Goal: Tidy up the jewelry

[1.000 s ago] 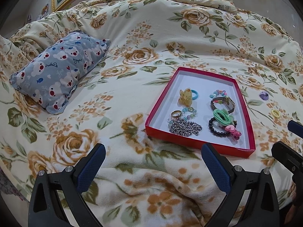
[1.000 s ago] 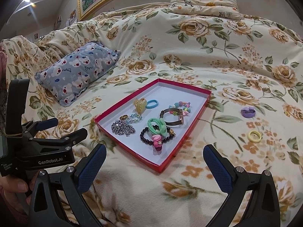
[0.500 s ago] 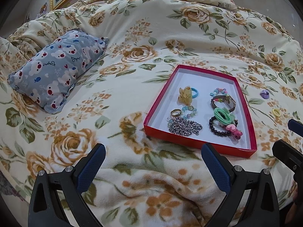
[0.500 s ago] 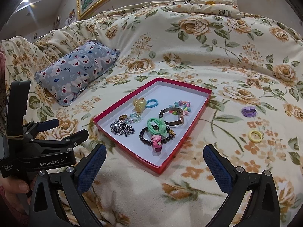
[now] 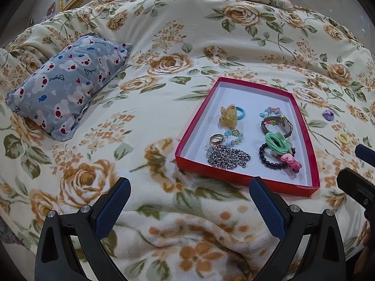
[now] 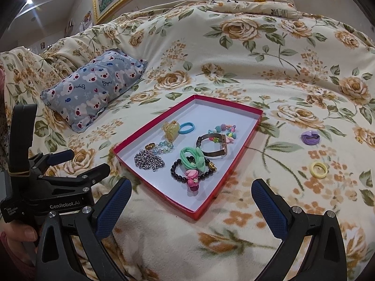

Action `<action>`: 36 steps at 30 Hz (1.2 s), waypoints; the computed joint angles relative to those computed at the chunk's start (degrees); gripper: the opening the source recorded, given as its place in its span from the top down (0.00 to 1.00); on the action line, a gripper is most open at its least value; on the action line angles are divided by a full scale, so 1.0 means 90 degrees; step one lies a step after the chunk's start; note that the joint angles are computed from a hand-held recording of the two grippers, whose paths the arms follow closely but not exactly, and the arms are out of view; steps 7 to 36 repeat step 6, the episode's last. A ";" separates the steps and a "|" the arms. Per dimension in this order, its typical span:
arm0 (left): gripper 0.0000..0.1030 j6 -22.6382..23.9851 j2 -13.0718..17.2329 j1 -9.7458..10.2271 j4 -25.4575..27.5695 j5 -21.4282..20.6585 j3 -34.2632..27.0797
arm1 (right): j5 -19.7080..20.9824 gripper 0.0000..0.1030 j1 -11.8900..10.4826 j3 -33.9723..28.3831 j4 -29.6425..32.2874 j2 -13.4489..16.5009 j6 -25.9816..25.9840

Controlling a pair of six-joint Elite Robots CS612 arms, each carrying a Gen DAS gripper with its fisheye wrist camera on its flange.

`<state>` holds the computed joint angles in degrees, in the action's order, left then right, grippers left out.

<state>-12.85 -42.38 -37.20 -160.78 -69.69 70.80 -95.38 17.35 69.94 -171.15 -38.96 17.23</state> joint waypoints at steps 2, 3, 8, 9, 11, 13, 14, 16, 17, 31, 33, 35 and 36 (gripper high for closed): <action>0.01 0.0019 0.0010 -0.0003 0.0021 -0.0002 -0.0021 | 0.0016 0.00 -0.0012 -0.0001 -0.0005 0.0001 0.0018; 0.01 0.0015 0.0015 -0.0004 0.0036 -0.0003 -0.0032 | 0.0019 0.00 -0.0017 -0.0003 -0.0001 0.0003 0.0026; 0.01 0.0001 0.0029 0.0000 0.0068 -0.0047 -0.0069 | 0.0066 0.00 -0.0039 -0.0009 0.0026 0.0006 0.0038; 0.01 0.0001 0.0029 0.0000 0.0068 -0.0047 -0.0069 | 0.0066 0.00 -0.0039 -0.0009 0.0026 0.0006 0.0038; 0.01 0.0001 0.0029 0.0000 0.0068 -0.0047 -0.0069 | 0.0066 0.00 -0.0039 -0.0009 0.0026 0.0006 0.0038; 0.01 0.0001 0.0029 0.0000 0.0068 -0.0047 -0.0069 | 0.0066 0.00 -0.0039 -0.0009 0.0026 0.0006 0.0038; 0.01 0.0001 0.0029 0.0000 0.0068 -0.0047 -0.0069 | 0.0066 0.00 -0.0039 -0.0009 0.0026 0.0006 0.0038; 0.01 0.0001 0.0029 0.0000 0.0068 -0.0047 -0.0069 | 0.0066 0.00 -0.0039 -0.0009 0.0026 0.0006 0.0038; 0.01 0.0001 0.0029 0.0000 0.0068 -0.0047 -0.0069 | 0.0066 0.00 -0.0039 -0.0009 0.0026 0.0006 0.0038; 0.01 0.0001 0.0029 0.0000 0.0068 -0.0047 -0.0069 | 0.0066 0.00 -0.0039 -0.0009 0.0026 0.0006 0.0038; 0.01 0.0001 0.0029 0.0000 0.0068 -0.0047 -0.0069 | 0.0066 0.00 -0.0039 -0.0009 0.0026 0.0006 0.0038; 0.01 0.0001 0.0029 0.0000 0.0068 -0.0047 -0.0069 | 0.0066 0.00 -0.0039 -0.0009 0.0026 0.0006 0.0038; 0.01 0.0001 0.0029 0.0000 0.0068 -0.0047 -0.0069 | 0.0066 0.00 -0.0039 -0.0009 0.0026 0.0006 0.0038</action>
